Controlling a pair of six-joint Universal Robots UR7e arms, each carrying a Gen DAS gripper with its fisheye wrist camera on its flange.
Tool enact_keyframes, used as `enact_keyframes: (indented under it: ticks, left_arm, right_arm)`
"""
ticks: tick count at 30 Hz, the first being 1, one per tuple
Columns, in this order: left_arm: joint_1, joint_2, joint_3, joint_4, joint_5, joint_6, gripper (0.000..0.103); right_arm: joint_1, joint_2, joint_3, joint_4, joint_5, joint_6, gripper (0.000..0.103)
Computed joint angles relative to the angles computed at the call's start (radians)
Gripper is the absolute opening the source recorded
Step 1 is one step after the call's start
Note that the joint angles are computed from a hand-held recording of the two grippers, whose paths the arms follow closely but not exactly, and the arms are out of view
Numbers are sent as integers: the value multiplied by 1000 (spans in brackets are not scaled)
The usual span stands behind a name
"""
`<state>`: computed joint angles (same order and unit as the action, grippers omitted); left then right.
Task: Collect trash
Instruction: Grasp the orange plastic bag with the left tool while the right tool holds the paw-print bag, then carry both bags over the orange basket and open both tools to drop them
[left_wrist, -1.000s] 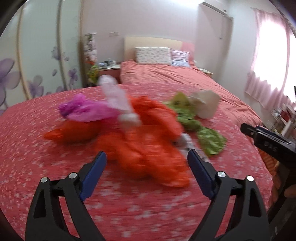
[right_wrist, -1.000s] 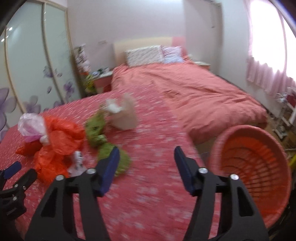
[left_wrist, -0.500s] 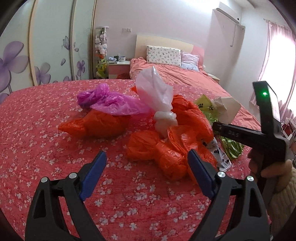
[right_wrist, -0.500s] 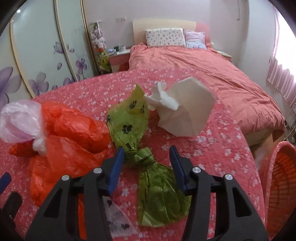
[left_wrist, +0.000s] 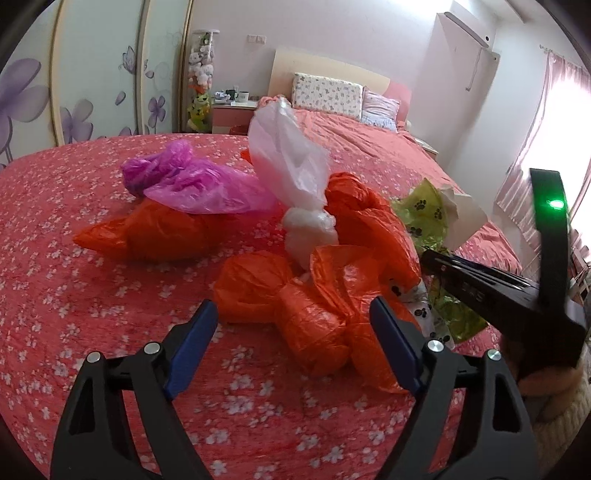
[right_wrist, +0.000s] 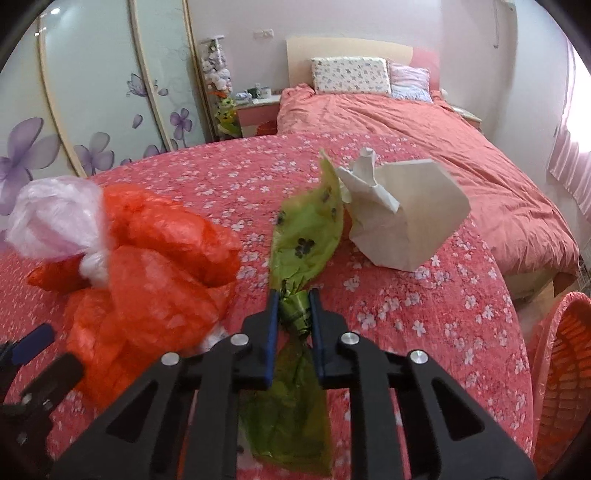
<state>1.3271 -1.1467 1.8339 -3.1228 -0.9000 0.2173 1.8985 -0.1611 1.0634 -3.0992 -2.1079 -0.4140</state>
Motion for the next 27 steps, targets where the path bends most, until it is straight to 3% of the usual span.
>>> enact_keyframes:
  ticks: [4,9,13,14,17,27]
  left_arm:
    - [6,15,-26,49,4,-20,73]
    - [10,18,-38,81,-5,-57,71]
    - [19,28,-62,130,-20,-105,58]
    - [18,27,-62,131,-21,-102,46]
    - [20,15,-55,138,-44,-108,39]
    - [-18,-49,29,68,-16,-65,37]
  right_arm:
    - [2,-47,92,-90,38,-24,16]
    - [1,-94,177,-164,62,-22,17]
    - [-4,-119,224,-190,61,-14,17]
    - [-5,-125,235,-196,57,-13,17]
    - [-9,-141,263,-212,53,-6,17]
    - [-4,-211,380,-306,60,-10,17]
